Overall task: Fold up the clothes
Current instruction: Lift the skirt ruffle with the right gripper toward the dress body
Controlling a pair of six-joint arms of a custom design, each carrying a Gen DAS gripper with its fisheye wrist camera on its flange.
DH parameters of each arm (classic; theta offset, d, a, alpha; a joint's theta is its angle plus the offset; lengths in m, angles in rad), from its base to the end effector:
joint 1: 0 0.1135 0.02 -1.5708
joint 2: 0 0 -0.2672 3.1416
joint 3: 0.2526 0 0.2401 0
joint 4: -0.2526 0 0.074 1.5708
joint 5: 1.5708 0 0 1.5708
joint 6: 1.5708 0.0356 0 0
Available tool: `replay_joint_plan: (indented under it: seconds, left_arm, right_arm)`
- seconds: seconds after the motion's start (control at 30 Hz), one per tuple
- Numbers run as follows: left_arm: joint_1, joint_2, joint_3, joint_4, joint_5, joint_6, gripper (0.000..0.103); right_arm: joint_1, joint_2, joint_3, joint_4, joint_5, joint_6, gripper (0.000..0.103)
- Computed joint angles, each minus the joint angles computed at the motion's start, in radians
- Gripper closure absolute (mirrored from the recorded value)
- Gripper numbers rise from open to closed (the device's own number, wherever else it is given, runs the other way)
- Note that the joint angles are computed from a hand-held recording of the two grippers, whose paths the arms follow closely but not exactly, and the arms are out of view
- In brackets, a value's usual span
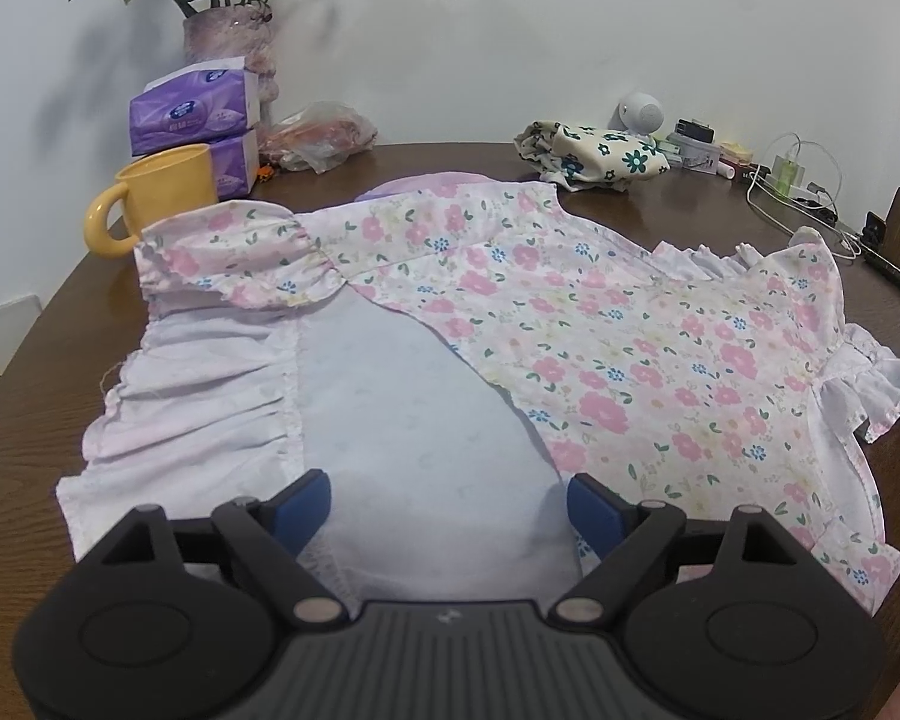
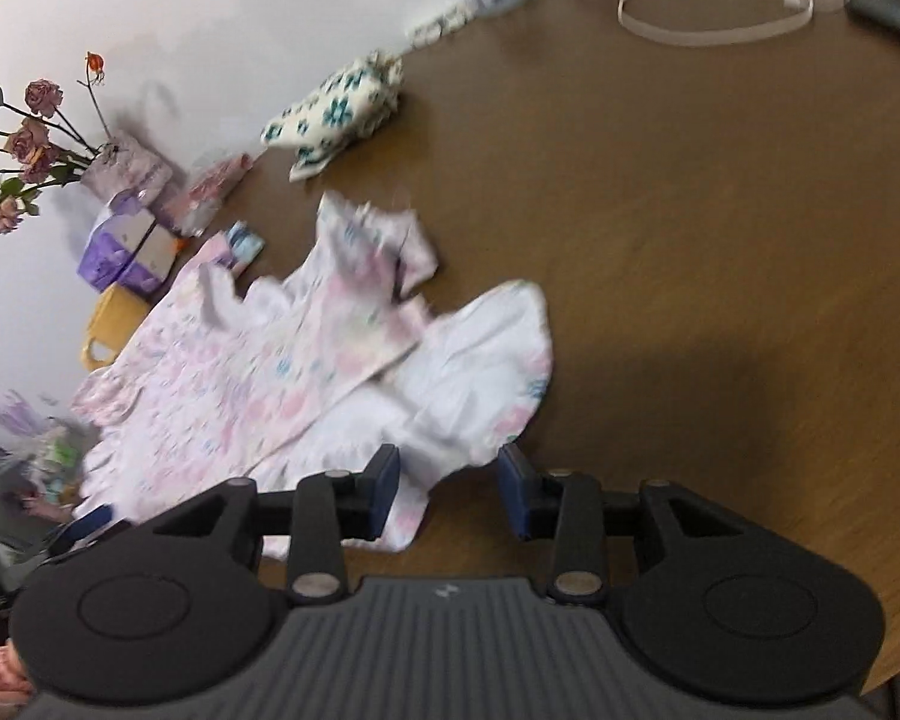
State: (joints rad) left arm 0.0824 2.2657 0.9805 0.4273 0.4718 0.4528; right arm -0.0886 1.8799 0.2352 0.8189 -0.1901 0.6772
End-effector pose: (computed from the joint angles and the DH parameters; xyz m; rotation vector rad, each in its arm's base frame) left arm 0.3833 0.0154 0.0326 0.6316 2.2432 -0.3096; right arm 0.2176 -0.0126 0.0517 0.8259 2.2933 0.4983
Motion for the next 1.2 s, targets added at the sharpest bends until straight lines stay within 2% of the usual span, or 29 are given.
replay_joint_plan:
  seconds: [0.13,0.4,0.43,0.47,0.53,0.6,0.67,0.77,0.8,0.87,0.97,1.03,1.07,1.1,1.17,1.2]
  left_arm:
    - [0.002,-0.001,0.001,-0.003,0.003,-0.002,0.018]
    - [0.002,-0.001,-0.001,0.0,0.003,0.001,0.017]
    - [0.001,-0.001,-0.002,0.0,0.001,0.001,0.017]
    - [0.001,-0.001,-0.003,0.001,-0.001,0.001,0.017]
    - [-0.001,-0.003,-0.002,-0.002,-0.004,0.003,0.018]
    - [-0.002,-0.004,-0.001,-0.005,-0.006,0.005,0.017]
    - [-0.003,-0.004,0.001,-0.008,-0.008,0.008,0.017]
    - [-0.003,-0.004,0.002,-0.01,-0.011,0.012,0.017]
    - [-0.003,-0.004,0.002,-0.009,-0.01,0.012,0.017]
    - [-0.002,-0.003,0.0,-0.005,-0.009,0.011,0.018]
    - [0.002,-0.004,-0.005,-0.003,0.0,0.014,0.017]
    - [0.006,-0.005,-0.003,-0.008,0.007,0.015,0.017]
    - [0.008,-0.004,-0.001,-0.011,0.012,0.017,0.017]
    - [0.011,-0.005,-0.001,-0.013,0.017,0.019,0.017]
    - [0.013,-0.004,0.0,-0.013,0.021,0.023,0.017]
    - [0.013,-0.003,0.0,-0.012,0.021,0.023,0.017]
  right_arm:
    - [-0.005,0.108,0.018,0.13,-0.072,0.096,0.067]
    - [-0.076,0.25,0.074,0.313,-0.059,0.218,0.068]
    - [-0.085,0.264,0.075,0.335,-0.06,0.221,0.073]
    - [-0.074,0.262,0.078,0.337,-0.043,0.204,0.094]
    - [-0.052,0.256,0.083,0.338,-0.008,0.168,0.098]
    - [0.032,0.164,0.085,0.23,0.144,0.039,0.1]
    - [0.176,0.054,0.103,0.093,0.362,-0.123,0.1]
    - [0.376,-0.032,0.179,-0.085,0.582,-0.376,0.1]
    - [0.438,-0.04,0.22,-0.15,0.648,-0.465,0.1]
    - [0.514,-0.011,0.337,-0.317,0.668,-0.583,0.1]
    - [0.539,0.089,0.492,-0.521,0.622,-0.65,0.098]
    - [0.525,0.144,0.538,-0.581,0.577,-0.657,0.095]
    - [0.509,0.138,0.512,-0.549,0.544,-0.656,0.092]
    - [0.483,0.106,0.475,-0.515,0.487,-0.639,0.077]
    - [0.422,0.038,0.401,-0.44,0.368,-0.589,0.059]
    - [0.379,-0.018,0.342,-0.388,0.3,-0.552,0.059]
